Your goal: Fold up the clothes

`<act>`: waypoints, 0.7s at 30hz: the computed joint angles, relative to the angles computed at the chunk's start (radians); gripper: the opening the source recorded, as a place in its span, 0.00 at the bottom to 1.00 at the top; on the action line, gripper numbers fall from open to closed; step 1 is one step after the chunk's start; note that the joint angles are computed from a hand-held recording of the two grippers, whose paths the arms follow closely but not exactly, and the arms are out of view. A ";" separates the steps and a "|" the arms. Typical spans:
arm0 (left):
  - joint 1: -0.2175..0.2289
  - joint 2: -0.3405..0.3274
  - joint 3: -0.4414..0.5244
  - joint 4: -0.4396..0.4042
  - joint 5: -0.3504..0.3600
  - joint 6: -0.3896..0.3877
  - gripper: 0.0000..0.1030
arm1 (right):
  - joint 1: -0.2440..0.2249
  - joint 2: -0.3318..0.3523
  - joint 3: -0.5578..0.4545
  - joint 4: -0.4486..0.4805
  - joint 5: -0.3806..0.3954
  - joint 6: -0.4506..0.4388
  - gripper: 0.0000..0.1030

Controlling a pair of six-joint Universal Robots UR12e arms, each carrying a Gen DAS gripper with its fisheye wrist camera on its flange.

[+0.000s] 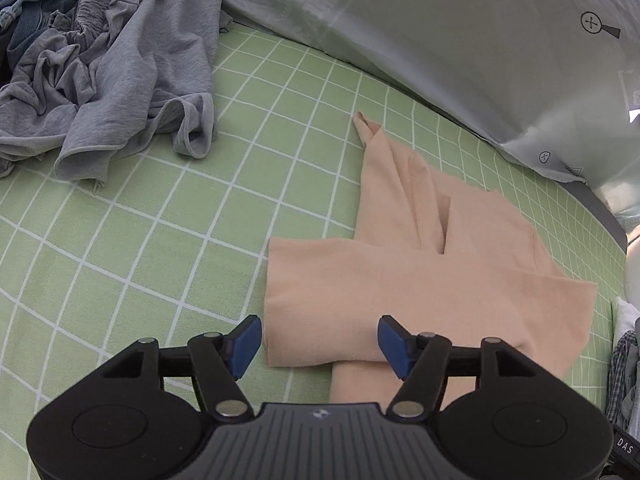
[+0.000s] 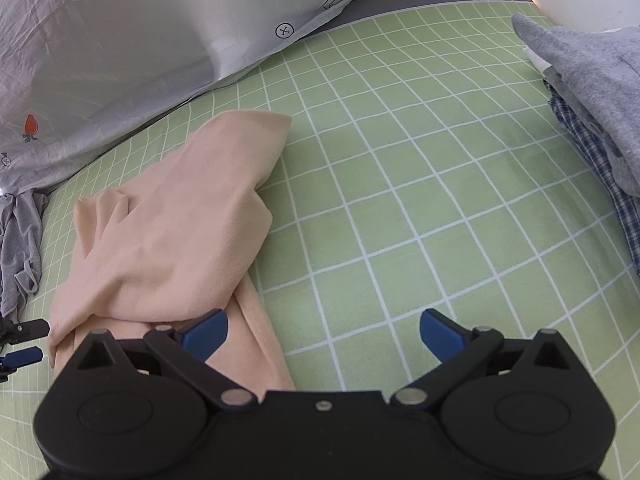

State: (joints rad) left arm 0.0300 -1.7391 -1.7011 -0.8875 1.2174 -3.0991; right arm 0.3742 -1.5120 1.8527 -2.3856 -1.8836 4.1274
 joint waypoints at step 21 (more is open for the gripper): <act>0.007 0.025 -0.012 0.159 -0.029 0.055 0.05 | -0.002 0.000 -0.007 0.032 0.013 0.008 1.00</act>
